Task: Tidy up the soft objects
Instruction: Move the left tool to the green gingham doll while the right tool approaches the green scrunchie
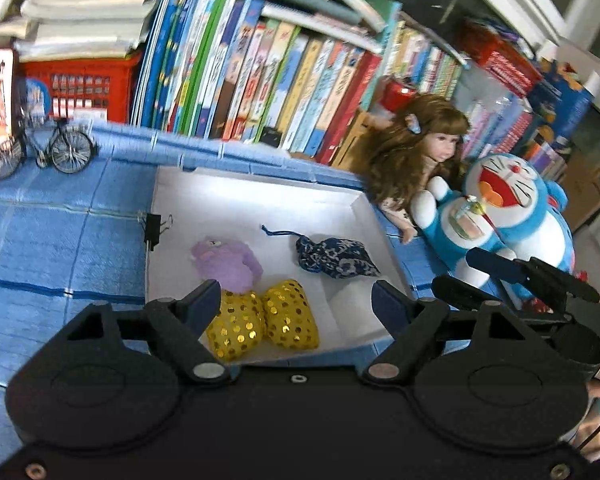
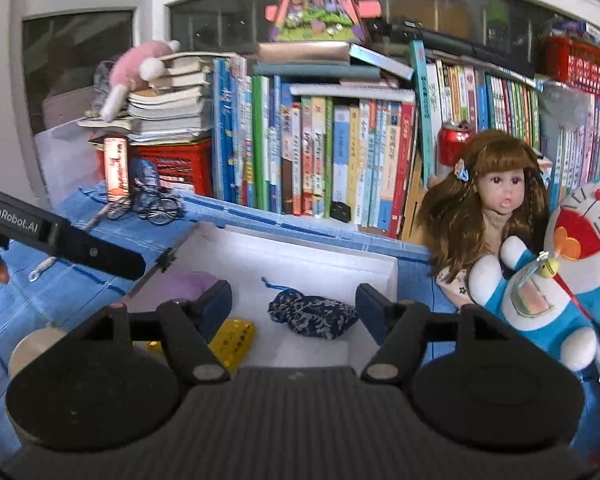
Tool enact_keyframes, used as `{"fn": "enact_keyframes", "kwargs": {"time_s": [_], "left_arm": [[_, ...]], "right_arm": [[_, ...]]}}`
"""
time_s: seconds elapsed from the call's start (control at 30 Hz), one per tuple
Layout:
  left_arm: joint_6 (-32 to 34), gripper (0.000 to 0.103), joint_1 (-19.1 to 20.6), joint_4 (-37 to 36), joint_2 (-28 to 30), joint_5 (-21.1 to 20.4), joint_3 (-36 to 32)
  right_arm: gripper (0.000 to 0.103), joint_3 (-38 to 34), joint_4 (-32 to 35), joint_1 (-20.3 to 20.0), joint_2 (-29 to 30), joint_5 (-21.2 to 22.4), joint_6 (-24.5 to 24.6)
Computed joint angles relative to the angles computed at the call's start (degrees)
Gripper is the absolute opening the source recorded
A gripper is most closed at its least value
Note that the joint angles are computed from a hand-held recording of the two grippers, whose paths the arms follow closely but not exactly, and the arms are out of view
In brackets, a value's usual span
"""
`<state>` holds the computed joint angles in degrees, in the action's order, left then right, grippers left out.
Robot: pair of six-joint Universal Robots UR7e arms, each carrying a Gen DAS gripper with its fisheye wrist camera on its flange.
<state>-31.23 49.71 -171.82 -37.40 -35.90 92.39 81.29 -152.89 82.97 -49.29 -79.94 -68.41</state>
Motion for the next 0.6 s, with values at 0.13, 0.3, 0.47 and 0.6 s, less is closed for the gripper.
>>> {"fn": "enact_keyframes", "kwargs": {"time_s": [0.13, 0.3, 0.47, 0.6], "left_arm": [[1.31, 0.083, -2.13, -1.90, -1.11, -0.28, 3.65], [2.67, 0.083, -4.85, -5.05, -0.91, 1.57, 7.46], [4.40, 0.083, -7.72, -9.71, 0.00, 3.51, 10.97], [4.10, 0.083, -9.36, -12.94, 0.08, 3.44, 13.67]], "right_arm": [[0.079, 3.16, 1.13, -1.16, -3.41, 2.48, -2.26], [0.080, 7.51, 0.05, -2.62, -7.15, 5.19, -5.68], [0.080, 11.19, -1.92, -4.36, -10.04, 7.99, -7.27], [0.081, 13.72, -3.72, -5.95, -11.95, 10.24, -8.00]]}}
